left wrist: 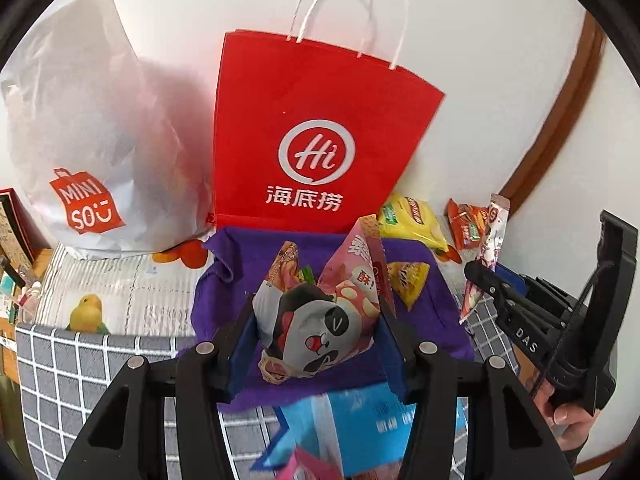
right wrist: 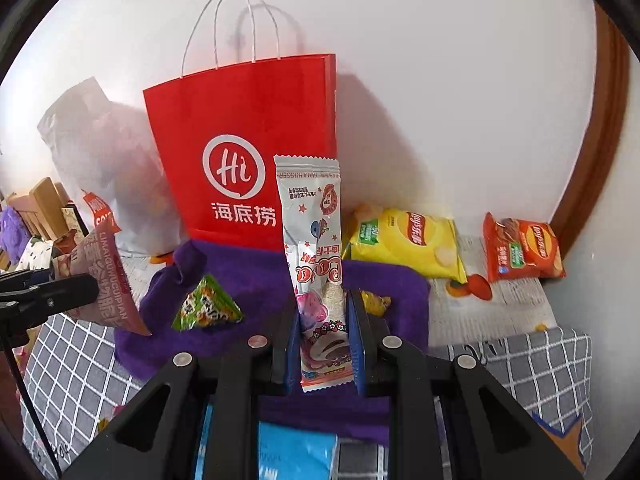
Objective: Organize snacks
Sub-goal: 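Carry the panda bag in the left gripper and stick snack in the right toward the towel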
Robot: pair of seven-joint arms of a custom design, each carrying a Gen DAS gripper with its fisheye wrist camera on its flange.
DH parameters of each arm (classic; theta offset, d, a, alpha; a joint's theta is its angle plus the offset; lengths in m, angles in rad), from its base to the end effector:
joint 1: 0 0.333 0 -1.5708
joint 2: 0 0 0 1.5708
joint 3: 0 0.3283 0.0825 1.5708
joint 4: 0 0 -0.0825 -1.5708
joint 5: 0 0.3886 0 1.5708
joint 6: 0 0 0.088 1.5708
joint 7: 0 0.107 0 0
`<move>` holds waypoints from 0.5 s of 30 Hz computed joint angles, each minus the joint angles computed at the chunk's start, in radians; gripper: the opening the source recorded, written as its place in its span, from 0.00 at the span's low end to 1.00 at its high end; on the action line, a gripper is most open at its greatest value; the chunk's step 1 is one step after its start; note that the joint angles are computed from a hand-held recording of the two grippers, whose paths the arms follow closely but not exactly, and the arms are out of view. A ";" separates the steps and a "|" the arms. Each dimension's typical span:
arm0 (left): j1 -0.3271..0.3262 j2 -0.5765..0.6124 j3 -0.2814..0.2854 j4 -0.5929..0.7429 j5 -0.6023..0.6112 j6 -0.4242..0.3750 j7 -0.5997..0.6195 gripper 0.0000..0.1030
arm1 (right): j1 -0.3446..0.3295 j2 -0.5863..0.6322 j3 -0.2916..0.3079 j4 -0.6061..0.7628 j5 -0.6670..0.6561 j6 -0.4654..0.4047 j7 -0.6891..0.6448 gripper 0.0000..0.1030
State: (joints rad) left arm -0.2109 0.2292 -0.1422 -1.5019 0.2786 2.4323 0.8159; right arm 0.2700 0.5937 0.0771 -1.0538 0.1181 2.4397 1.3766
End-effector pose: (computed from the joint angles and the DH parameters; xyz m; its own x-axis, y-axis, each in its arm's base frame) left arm 0.6494 -0.2256 0.6299 0.1723 -0.9521 0.2527 -0.7270 -0.2960 -0.6195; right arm 0.7439 0.2461 0.5998 0.4446 -0.8955 -0.0215 -0.6276 -0.2943 -0.7207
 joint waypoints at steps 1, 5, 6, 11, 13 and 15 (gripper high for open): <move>0.002 0.013 0.001 0.013 -0.003 -0.004 0.002 0.50 | 0.003 0.022 -0.001 0.032 -0.002 -0.012 0.002 0.21; 0.006 0.061 0.007 0.054 -0.016 -0.008 0.020 0.50 | 0.012 0.090 -0.006 0.128 -0.013 -0.054 0.007 0.21; 0.007 0.073 0.008 0.062 -0.021 -0.008 0.023 0.50 | 0.016 0.112 -0.010 0.162 -0.020 -0.078 0.008 0.21; 0.020 0.116 0.010 0.078 -0.072 -0.001 0.047 0.50 | 0.021 0.177 -0.017 0.257 -0.037 -0.145 -0.009 0.21; 0.022 0.127 0.014 0.079 -0.082 -0.005 0.046 0.50 | 0.020 0.209 -0.019 0.308 -0.039 -0.185 -0.018 0.21; 0.025 0.142 0.015 0.092 -0.092 -0.035 0.058 0.50 | 0.022 0.236 -0.023 0.349 -0.042 -0.216 -0.022 0.22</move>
